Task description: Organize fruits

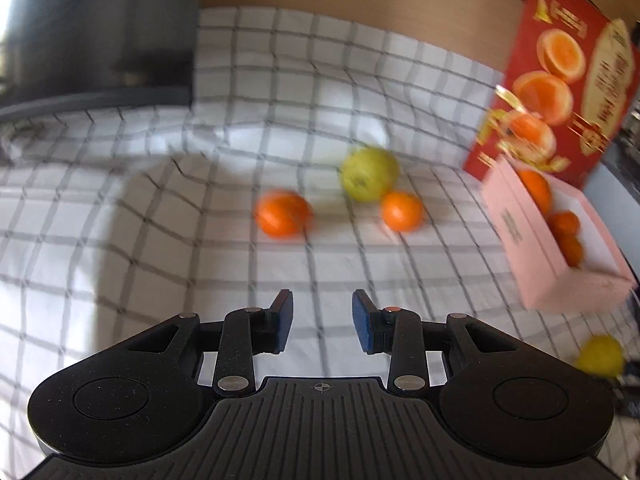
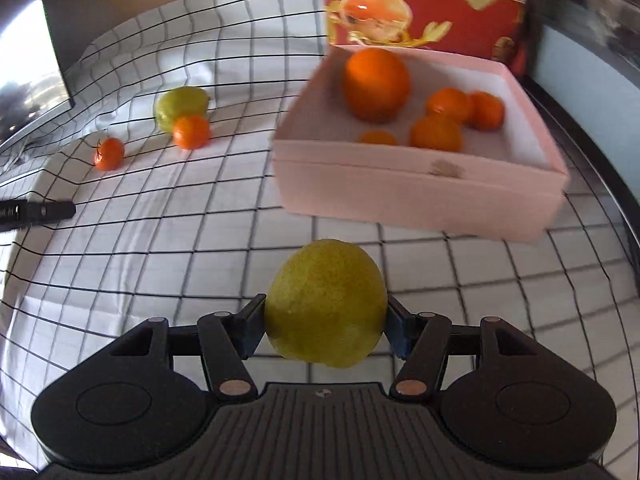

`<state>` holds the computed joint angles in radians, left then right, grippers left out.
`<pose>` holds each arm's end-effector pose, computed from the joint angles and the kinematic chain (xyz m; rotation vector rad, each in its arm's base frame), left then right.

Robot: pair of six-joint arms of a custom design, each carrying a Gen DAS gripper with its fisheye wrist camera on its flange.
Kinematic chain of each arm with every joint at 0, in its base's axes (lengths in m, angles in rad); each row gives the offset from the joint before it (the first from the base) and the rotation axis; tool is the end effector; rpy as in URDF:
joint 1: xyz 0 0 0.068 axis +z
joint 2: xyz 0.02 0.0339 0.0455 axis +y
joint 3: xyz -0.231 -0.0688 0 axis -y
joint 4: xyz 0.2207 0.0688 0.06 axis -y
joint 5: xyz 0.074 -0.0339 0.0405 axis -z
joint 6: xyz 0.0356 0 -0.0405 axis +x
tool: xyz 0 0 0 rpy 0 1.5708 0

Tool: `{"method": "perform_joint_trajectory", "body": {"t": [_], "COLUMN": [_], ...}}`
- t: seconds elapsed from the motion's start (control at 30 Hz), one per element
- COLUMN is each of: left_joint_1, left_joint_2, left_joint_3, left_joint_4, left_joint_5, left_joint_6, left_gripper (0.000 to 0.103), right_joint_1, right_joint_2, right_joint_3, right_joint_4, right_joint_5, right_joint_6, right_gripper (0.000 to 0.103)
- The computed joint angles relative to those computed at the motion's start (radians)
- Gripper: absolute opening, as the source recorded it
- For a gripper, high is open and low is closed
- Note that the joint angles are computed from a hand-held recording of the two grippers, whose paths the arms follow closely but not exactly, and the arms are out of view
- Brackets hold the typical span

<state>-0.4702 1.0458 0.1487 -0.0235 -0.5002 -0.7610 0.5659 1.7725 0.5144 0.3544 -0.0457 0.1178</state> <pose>0.1437 -0.0539 0.0946 -0.5374 2.2818 0.0325 0.2178 0.1403 0.0622 -0.5762 2.4391 0.3451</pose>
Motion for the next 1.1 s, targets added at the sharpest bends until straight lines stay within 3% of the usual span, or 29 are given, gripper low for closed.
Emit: {"method": "perform_joint_trajectory", "body": {"t": [0.1, 0.2, 0.27, 0.33, 0.47, 0.73, 1.1], "left_joint_1": [0.164, 0.293, 0.320, 0.317, 0.310, 0.347, 0.346], "left_joint_2": [0.043, 0.194, 0.303, 0.398, 0.502, 0.571, 0.657], "left_joint_3": [0.010, 0.058, 0.104, 0.164, 0.216, 0.270, 0.298], "left_joint_4": [0.104, 0.257, 0.329, 0.335, 0.352, 0.344, 0.392], "left_joint_5": [0.047, 0.136, 0.157, 0.131, 0.103, 0.270, 0.310], "left_joint_6": [0.130, 0.280, 0.369, 0.420, 0.460, 0.479, 0.449], "left_gripper": [0.036, 0.036, 0.036, 0.037, 0.038, 0.044, 0.045], "right_joint_1": [0.017, 0.058, 0.078, 0.084, 0.098, 0.105, 0.098], "right_joint_2": [-0.018, -0.009, 0.013, 0.033, 0.032, 0.062, 0.053], "right_joint_3": [-0.044, -0.039, -0.028, -0.019, -0.066, -0.130, -0.179], "right_joint_4": [0.043, 0.047, 0.036, 0.030, 0.091, 0.224, 0.279], "right_joint_5": [0.028, 0.080, 0.107, 0.117, 0.142, 0.184, 0.187], "right_joint_6": [0.005, 0.007, 0.007, 0.015, 0.004, 0.046, 0.048], "right_gripper": [0.061, 0.062, 0.068, 0.071, 0.075, 0.083, 0.092]}}
